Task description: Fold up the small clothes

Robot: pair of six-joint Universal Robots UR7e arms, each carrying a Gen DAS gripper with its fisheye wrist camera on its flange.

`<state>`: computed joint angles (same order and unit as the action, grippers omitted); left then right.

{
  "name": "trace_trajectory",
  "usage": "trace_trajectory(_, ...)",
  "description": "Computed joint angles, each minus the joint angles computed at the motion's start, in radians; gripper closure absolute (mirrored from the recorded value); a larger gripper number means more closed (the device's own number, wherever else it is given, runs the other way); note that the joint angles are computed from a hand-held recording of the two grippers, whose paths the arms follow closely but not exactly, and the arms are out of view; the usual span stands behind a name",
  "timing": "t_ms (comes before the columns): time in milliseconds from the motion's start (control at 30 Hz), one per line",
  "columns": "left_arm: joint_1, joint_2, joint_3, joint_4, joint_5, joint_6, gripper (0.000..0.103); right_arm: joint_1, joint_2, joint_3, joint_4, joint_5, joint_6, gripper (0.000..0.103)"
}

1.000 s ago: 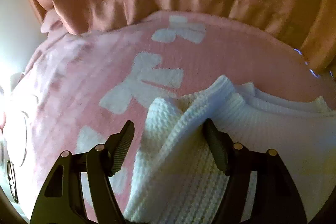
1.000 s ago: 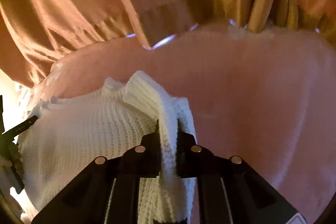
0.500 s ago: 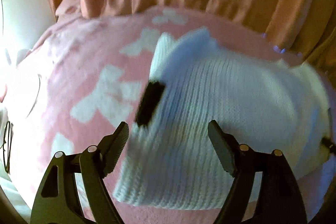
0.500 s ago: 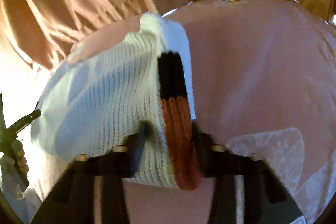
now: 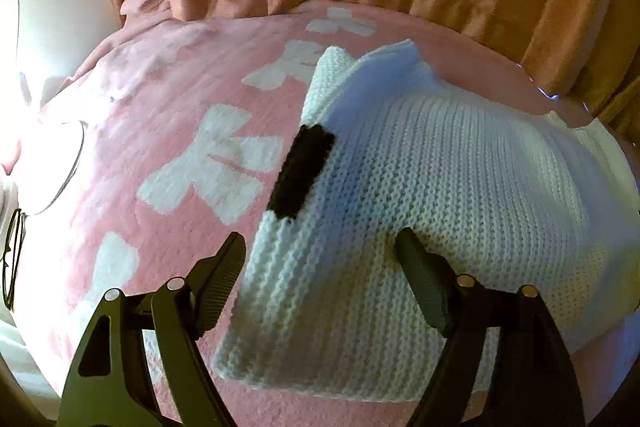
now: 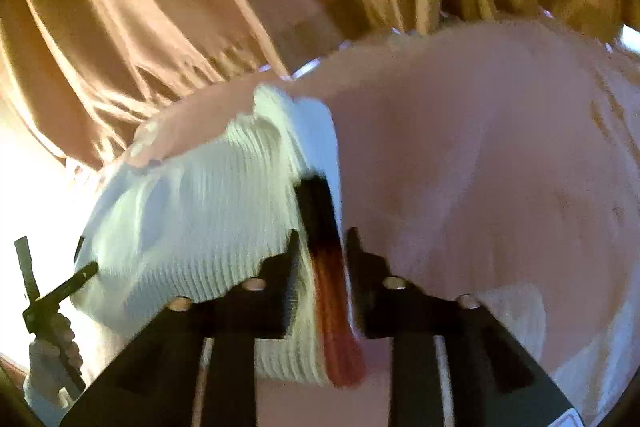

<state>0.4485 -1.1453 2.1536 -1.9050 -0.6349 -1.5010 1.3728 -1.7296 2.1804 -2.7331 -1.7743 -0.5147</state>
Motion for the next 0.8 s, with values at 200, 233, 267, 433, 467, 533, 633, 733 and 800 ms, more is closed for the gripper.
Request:
trace_trajectory(200, 0.002, -0.003, 0.000, -0.007, -0.005, 0.011, 0.028, 0.047, 0.099, -0.054, 0.004, -0.079, 0.021, 0.052)
trace_trajectory(233, 0.005, -0.005, 0.001, -0.013, -0.006, 0.021, 0.028, 0.049, 0.109, -0.056, 0.002, -0.085, 0.025, 0.051)
trace_trajectory(267, 0.006, -0.008, 0.001, -0.018, -0.008, 0.028, 0.028, 0.048, 0.117, -0.059, 0.006, -0.086, 0.029, 0.050)
trace_trajectory(433, 0.025, -0.041, 0.031, -0.185, -0.011, 0.142, 0.025, 0.028, 0.155, -0.078, 0.025, -0.081, 0.034, 0.037)
trace_trajectory(467, 0.036, -0.048, 0.041, -0.242, -0.016, 0.168, 0.021, 0.017, 0.160, -0.087, 0.045, -0.061, 0.038, 0.036)
trace_trajectory(533, 0.076, -0.059, 0.070, -0.422, -0.040, 0.253, 0.020, -0.011, 0.166, -0.102, 0.085, -0.007, 0.054, 0.033)
trace_trajectory(633, 0.157, -0.044, 0.071, -0.599, -0.129, 0.339, 0.019, -0.047, 0.174, -0.121, 0.119, 0.079, 0.072, 0.026)
trace_trajectory(733, 0.181, -0.005, 0.062, -0.669, -0.112, 0.374, 0.014, -0.051, 0.186, -0.122, 0.104, 0.102, 0.066, 0.025)
trace_trajectory(800, 0.181, 0.024, 0.025, -0.618, -0.090, 0.375, 0.020, -0.052, 0.189, -0.125, 0.123, 0.132, 0.059, 0.066)
